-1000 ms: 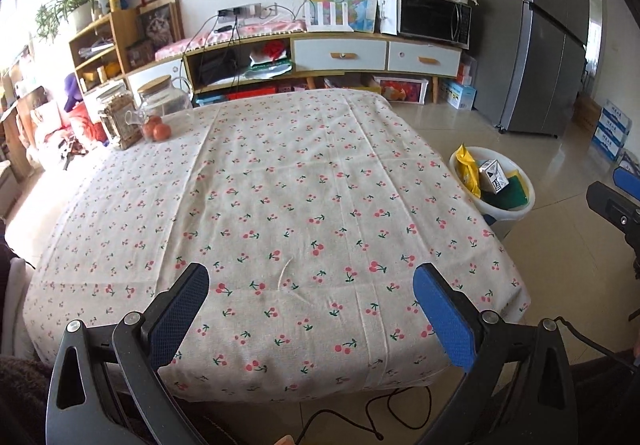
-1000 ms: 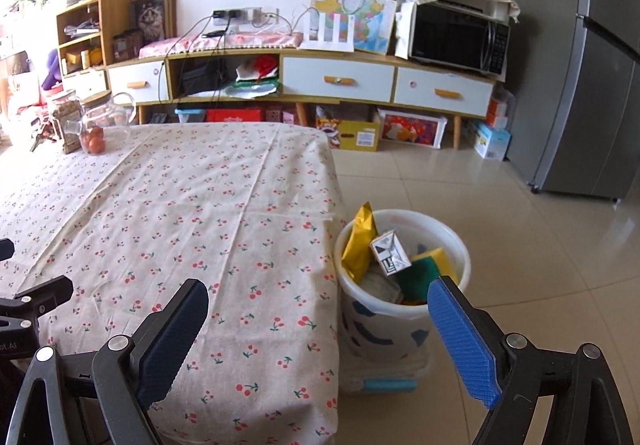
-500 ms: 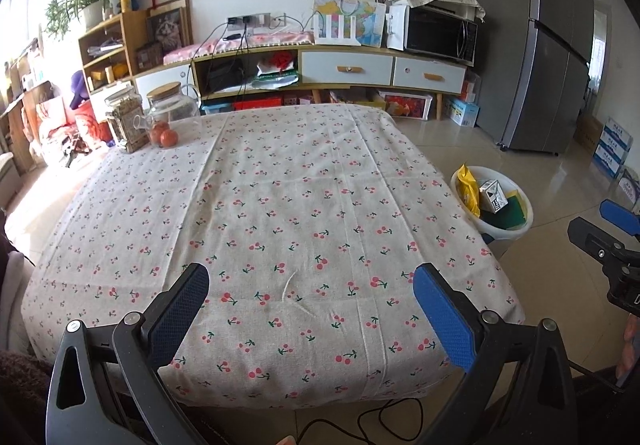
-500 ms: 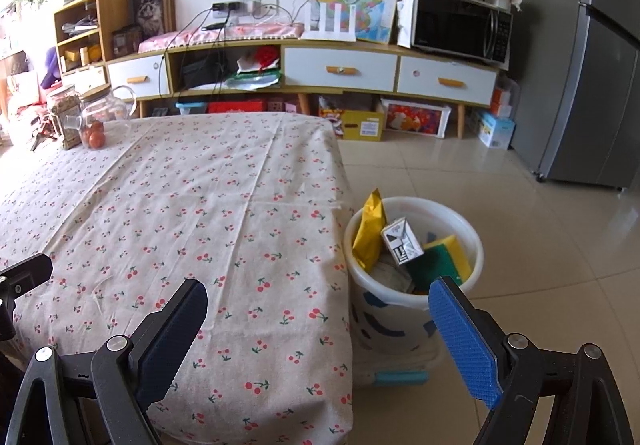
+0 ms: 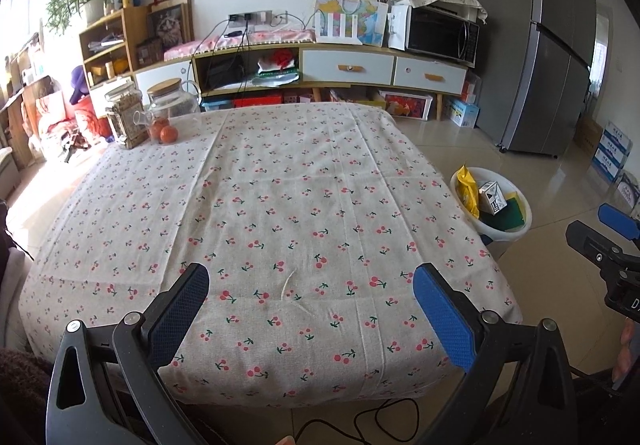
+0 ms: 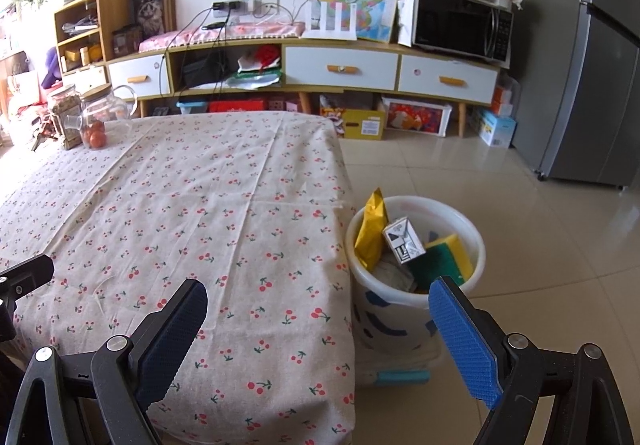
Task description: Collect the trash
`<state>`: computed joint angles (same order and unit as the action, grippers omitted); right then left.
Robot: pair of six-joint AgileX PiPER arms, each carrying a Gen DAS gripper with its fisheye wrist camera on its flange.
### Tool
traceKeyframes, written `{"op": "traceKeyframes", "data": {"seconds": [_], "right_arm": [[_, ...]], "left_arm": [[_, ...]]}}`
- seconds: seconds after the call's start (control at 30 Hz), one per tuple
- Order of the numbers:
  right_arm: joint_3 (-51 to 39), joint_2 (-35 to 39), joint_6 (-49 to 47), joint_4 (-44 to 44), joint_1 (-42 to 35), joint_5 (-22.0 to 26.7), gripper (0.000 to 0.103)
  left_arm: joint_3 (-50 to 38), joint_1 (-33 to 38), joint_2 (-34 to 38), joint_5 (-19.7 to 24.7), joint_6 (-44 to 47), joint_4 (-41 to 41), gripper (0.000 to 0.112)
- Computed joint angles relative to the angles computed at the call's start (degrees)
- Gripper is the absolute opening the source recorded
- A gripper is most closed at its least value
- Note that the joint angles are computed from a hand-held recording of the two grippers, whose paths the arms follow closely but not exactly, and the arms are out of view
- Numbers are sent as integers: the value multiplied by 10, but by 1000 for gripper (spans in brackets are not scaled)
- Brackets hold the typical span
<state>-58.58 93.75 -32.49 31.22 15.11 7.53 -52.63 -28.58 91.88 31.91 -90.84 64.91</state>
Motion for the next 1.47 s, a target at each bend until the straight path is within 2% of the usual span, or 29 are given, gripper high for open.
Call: {"op": "traceKeyframes", "data": {"seconds": [0.63,1.3,1.47], "right_arm": [[-3,2,39,-37,4,4,93],[-4,2,31,-30,3,5,93],[-3,5,27,-31,3,6,93]], "left_arm": [[2,3,-2,-2,-5,0,103],[2,3,-7,1,-2,-7,103],[3,11,-8,-21,16,-26,103]]}}
